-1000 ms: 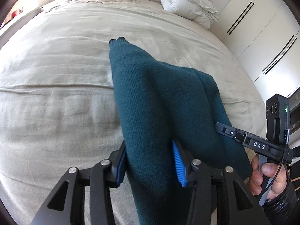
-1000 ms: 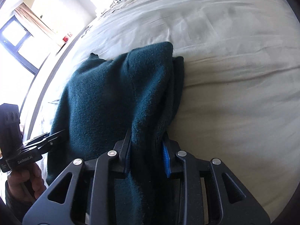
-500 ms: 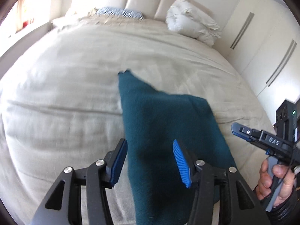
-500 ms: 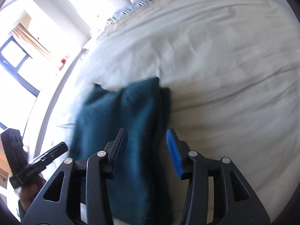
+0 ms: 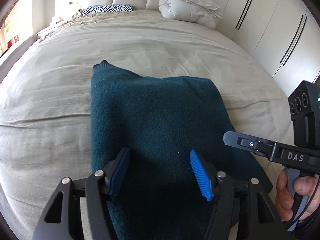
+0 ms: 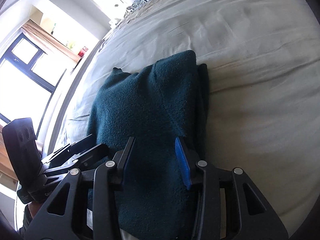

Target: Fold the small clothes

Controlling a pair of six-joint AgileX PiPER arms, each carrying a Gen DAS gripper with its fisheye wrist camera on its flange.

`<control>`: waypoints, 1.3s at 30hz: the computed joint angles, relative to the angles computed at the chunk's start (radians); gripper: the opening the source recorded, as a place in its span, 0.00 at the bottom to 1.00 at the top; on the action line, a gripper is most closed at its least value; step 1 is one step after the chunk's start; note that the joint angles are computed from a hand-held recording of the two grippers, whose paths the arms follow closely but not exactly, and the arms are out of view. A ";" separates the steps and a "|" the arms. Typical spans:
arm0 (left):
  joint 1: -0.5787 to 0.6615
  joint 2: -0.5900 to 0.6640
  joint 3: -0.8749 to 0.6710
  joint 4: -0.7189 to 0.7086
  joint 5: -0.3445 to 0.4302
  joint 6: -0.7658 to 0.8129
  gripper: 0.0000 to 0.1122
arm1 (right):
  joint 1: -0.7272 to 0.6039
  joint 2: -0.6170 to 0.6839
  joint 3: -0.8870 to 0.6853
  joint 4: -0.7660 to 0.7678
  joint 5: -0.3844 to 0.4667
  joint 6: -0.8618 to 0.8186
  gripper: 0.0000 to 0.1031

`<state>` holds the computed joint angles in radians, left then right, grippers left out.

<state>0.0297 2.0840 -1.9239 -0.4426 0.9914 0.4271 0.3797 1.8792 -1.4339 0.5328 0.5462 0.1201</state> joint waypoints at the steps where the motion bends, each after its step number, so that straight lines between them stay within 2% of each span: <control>1: 0.000 -0.004 0.008 -0.002 -0.008 0.004 0.58 | 0.003 0.002 -0.006 -0.010 0.004 0.005 0.36; 5: 0.013 -0.060 0.080 -0.038 -0.056 0.033 0.59 | 0.000 -0.030 0.022 0.009 -0.018 -0.003 0.38; 6: 0.014 -0.083 0.104 -0.039 -0.077 0.033 0.59 | 0.005 -0.042 0.022 -0.032 -0.022 0.031 0.38; 8: 0.006 -0.144 0.170 -0.003 -0.159 0.023 0.61 | 0.031 -0.091 0.030 -0.212 -0.028 0.171 0.39; 9: 0.000 -0.193 0.223 0.018 -0.231 0.023 0.65 | 0.042 -0.110 0.027 -0.290 -0.020 0.232 0.40; 11: -0.008 -0.277 0.314 0.045 -0.363 0.020 0.86 | 0.066 -0.149 0.021 -0.439 -0.011 0.357 0.43; 12: -0.010 -0.325 0.367 0.051 -0.443 0.021 0.91 | 0.084 -0.173 0.022 -0.537 -0.010 0.442 0.47; 15: -0.021 -0.460 0.507 0.034 -0.674 0.058 0.92 | 0.139 -0.240 0.030 -0.836 0.012 0.692 0.56; 16: -0.032 -0.498 0.537 0.091 -0.732 0.008 0.92 | 0.161 -0.259 0.028 -0.936 0.031 0.779 0.58; 18: -0.054 -0.552 0.573 0.288 -0.813 -0.168 0.92 | 0.200 -0.303 0.043 -1.136 0.045 0.948 0.75; 20: -0.065 -0.608 0.612 0.488 -0.871 -0.345 0.92 | 0.246 -0.345 0.042 -1.336 0.102 1.117 0.86; 21: -0.069 -0.631 0.610 0.588 -0.865 -0.444 0.92 | 0.274 -0.368 0.038 -1.436 0.140 1.195 0.93; 23: -0.081 -0.650 0.592 0.718 -0.851 -0.595 0.92 | 0.338 -0.403 0.046 -1.636 0.216 1.340 0.99; 25: -0.082 -0.651 0.558 0.688 -0.826 -0.592 0.92 | 0.401 -0.431 0.050 -1.794 0.297 1.427 1.00; 27: -0.077 -0.654 0.532 0.595 -0.791 -0.527 0.92 | 0.428 -0.458 0.032 -1.850 0.316 1.418 1.00; 31: -0.103 -0.644 0.522 0.753 -0.732 -0.660 0.92 | 0.464 -0.474 0.004 -1.852 0.358 1.381 1.00; 34: -0.114 -0.642 0.547 0.744 -0.702 -0.654 0.92 | 0.474 -0.468 0.012 -1.827 0.374 1.368 1.00; 36: -0.116 -0.641 0.561 0.715 -0.674 -0.639 0.92 | 0.454 -0.460 0.017 -1.737 0.356 1.318 1.00; 39: -0.101 -0.580 0.510 0.595 -0.538 -0.553 0.92 | 0.432 -0.432 0.038 -1.609 0.357 1.275 1.00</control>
